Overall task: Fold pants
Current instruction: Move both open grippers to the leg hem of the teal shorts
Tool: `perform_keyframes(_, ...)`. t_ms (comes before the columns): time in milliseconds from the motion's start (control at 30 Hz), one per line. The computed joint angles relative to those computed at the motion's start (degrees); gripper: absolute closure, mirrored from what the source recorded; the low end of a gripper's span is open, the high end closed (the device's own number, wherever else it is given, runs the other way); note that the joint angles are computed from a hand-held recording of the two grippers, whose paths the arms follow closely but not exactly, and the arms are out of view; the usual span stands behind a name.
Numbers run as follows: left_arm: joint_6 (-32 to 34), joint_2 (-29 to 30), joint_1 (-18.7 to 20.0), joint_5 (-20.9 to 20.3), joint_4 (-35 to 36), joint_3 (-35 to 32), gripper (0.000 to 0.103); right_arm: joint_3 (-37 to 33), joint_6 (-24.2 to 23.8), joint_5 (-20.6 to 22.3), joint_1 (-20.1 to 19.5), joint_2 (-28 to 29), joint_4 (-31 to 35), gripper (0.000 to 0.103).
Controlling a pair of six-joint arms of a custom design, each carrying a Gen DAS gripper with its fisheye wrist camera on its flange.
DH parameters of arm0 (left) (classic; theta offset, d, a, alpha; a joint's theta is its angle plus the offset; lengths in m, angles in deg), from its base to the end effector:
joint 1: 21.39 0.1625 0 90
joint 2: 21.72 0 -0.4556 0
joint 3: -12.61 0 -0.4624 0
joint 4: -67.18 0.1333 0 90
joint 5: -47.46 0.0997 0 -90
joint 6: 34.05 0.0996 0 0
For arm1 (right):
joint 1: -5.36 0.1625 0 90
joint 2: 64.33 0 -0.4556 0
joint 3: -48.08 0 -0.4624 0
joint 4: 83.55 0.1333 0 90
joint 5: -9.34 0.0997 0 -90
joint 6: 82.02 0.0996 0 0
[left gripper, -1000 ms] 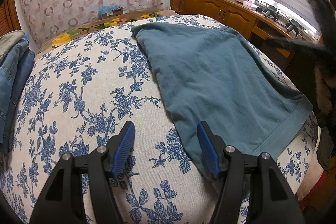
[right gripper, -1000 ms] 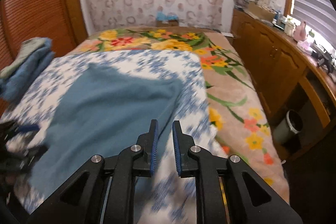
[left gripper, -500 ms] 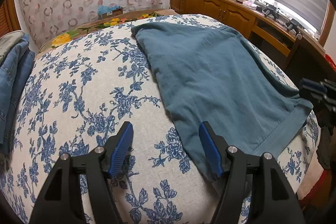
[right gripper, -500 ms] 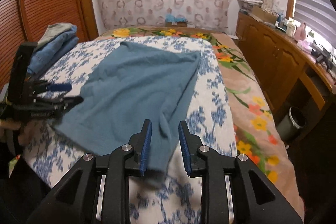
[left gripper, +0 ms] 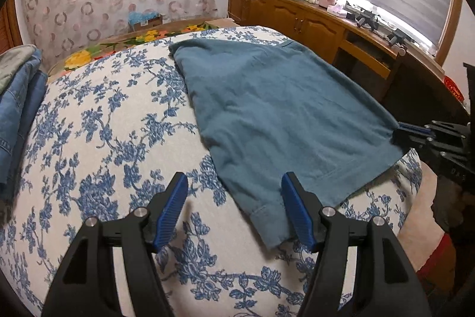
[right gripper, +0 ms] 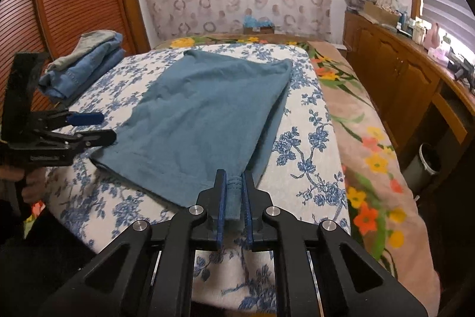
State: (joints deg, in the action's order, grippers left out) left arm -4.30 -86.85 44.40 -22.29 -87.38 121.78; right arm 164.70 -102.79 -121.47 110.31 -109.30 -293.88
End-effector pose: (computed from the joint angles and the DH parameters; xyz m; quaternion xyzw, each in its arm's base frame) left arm -0.1136 -0.6618 0.2018 0.4116 0.8775 -0.1668 0.1813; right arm 0.2182 -0.5528 0.0707 0.1251 -0.8569 0.3697 0.3369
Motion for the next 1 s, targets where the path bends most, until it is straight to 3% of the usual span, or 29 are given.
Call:
perform_keyframes(133,0.01,0.20,0.29,0.49,0.13,0.13,0.038,0.23,0.85,-1.02,-0.05,0.18,0.73,0.094)
perform_keyframes(467,0.28,0.47,0.35,0.92,-1.71,0.95,0.038,-0.55,1.05,-3.01,-0.20,1.36,-1.46,0.071)
perform_keyframes(800,-0.10,0.19,0.37,0.70,-1.77,1.15,0.038,-1.00,2.28,-2.94,-0.86,2.06,-0.51,0.067)
perform_keyframes(1000,0.28,-1.22,0.20,-1.73,0.20,1.76,0.038,-0.82,2.78,-2.46,-1.06,2.23,-0.58,0.066)
